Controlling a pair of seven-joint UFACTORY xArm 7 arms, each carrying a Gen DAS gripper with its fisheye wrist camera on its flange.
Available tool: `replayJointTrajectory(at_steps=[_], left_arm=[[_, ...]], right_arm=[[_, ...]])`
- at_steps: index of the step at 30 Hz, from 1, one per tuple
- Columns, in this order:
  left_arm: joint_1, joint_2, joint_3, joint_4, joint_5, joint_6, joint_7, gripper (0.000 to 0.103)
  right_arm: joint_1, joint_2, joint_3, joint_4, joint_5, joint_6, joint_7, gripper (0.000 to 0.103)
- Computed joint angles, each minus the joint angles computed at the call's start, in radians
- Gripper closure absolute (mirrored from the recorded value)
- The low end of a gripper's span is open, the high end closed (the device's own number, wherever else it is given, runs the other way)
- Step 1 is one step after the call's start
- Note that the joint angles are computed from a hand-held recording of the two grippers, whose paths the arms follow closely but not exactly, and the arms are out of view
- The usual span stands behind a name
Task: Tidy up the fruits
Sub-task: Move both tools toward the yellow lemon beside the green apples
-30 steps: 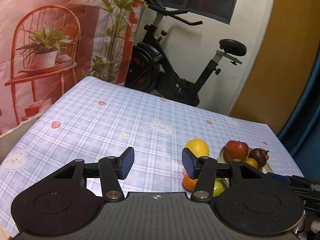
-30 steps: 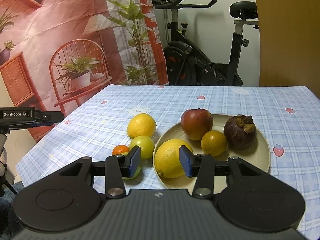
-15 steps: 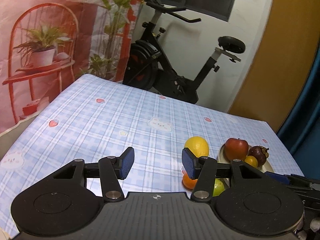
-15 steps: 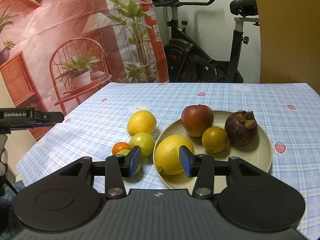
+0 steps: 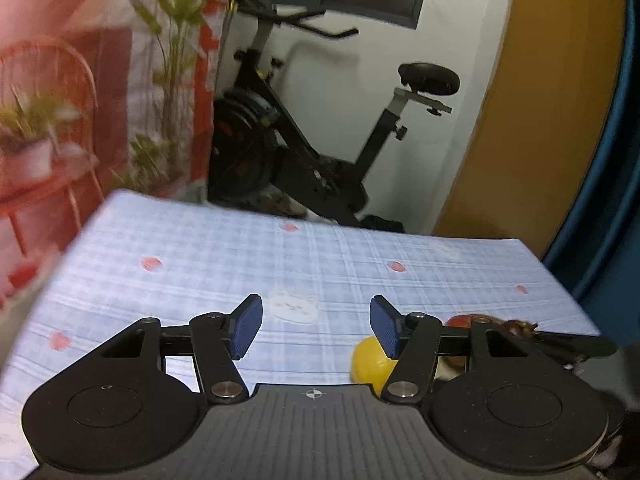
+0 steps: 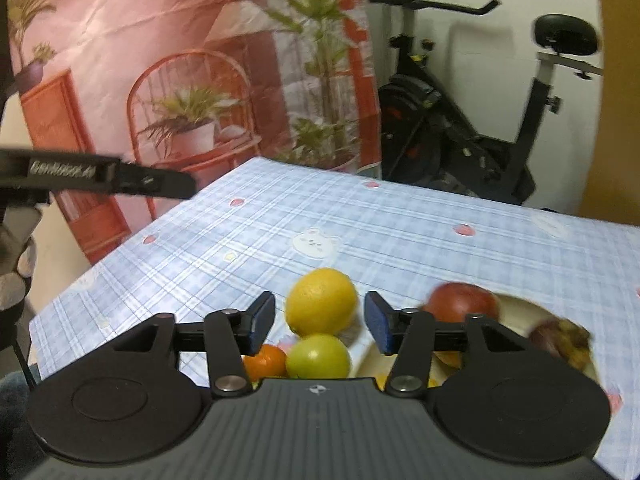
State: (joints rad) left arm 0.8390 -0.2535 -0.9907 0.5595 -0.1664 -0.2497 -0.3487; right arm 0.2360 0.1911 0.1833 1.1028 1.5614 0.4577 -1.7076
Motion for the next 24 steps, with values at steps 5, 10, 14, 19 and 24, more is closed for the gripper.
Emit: replayJointTrajectory(at_steps=[5,10,14,19,24], left_arm=[[0.059,0.219,-0.056,0.057,-0.019,-0.021,0.102,0.041],[-0.117,0.376,0.115,0.105,-0.030,-0.036,0.182,0.041],[-0.133,0.443,0.136,0.132,0.052,-0.059,0.138,0.040],[-0.221,0.486,0.215,0.165,0.113,-0.047,0.129,0.040],[-0.304,0.505,0.300,0.182,0.145,-0.034,0.098,0.040]], right_arm=[[0.027,0.100,0.022,0.093,-0.158,-0.044,0.125,0.038],[0.021,0.178,0.049,0.154,-0.331,-0.079,0.281,0.038],[0.002,0.217,0.073,0.185,-0.408,-0.094,0.377,0.038],[-0.033,0.244,0.119,0.202,-0.482,-0.100,0.429,0.039],[-0.062,0.262,0.158,0.212,-0.551,-0.107,0.475,0.040]])
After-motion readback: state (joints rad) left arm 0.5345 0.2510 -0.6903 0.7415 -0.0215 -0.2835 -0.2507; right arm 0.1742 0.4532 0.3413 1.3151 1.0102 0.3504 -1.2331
